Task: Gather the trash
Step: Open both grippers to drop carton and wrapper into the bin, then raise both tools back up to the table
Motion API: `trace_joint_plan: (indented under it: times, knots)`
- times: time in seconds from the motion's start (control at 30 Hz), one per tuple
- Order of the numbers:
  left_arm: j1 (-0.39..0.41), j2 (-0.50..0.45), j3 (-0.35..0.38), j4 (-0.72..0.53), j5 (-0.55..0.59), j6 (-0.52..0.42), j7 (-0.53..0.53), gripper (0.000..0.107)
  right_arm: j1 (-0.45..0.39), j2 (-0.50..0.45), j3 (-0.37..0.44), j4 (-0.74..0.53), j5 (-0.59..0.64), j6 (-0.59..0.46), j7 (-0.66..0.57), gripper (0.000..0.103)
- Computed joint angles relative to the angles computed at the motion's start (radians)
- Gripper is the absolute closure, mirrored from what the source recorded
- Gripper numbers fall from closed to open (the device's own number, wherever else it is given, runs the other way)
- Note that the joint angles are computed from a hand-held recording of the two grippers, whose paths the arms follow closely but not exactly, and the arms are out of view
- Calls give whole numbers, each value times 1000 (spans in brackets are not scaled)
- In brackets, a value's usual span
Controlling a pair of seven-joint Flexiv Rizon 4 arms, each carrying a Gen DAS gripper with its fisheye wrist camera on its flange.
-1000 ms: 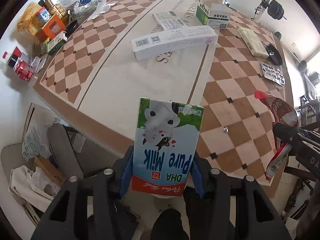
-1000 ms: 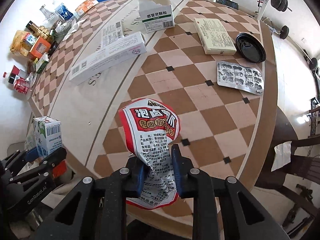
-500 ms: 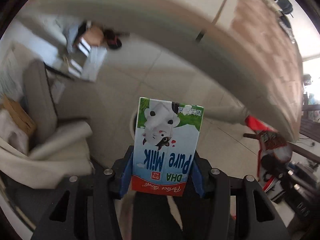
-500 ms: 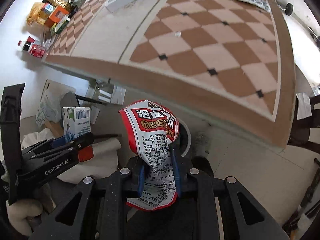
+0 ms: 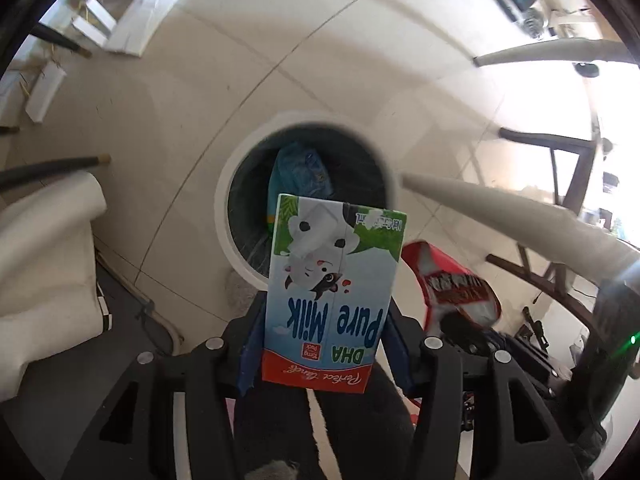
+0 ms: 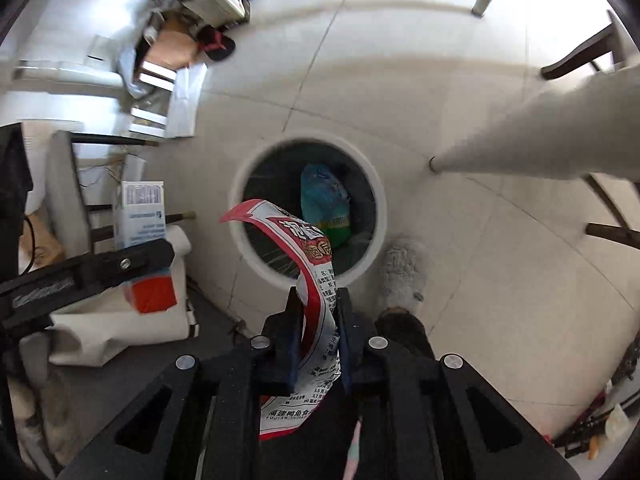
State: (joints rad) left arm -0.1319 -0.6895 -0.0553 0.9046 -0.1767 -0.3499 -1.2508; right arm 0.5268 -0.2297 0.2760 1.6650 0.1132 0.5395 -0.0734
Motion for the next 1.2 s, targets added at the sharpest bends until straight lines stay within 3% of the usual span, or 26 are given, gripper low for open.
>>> trace_joint_plan:
  times: [0.03,0.1,0.2,0.23,0.3,0.37,0.43,0.47,0.6,0.7,0.9,1.2]
  knots:
    - [-3,-3,2,20,5,19,3,52,-7,-12,1,28,15,46,-19,87]
    - [-8,0,9,60,20,56,13,27,-10,-47,0,67,31,127,-29,85]
    - [-11,16,20,105,46,93,15,20,-21,-93,6,83,62,171,-61,79]
    - [-11,20,22,106,54,91,13,17,-21,-104,5,81,61,167,-61,60]
    - [-11,40,29,125,74,106,23,7,-18,-106,2,89,48,153,-52,35]
    - [-21,55,33,120,109,117,34,7,-15,-106,1,79,31,111,-46,22]
    - [-23,84,38,136,132,150,52,7,-12,-107,-2,58,14,59,-42,4]
    - [-25,105,41,150,142,174,60,7,-10,-104,-3,41,3,18,-39,1]
    - [-27,186,48,205,182,266,99,7,2,-87,-10,-19,-34,-108,-23,0]
    - [-24,224,51,200,203,257,109,7,9,-57,-10,-48,-44,-168,-8,0]
    - [-8,259,46,108,208,153,122,7,23,-5,-10,-140,-58,-303,17,0]
    - [15,265,34,-94,176,-27,154,7,76,16,-17,-388,-110,-557,75,0]
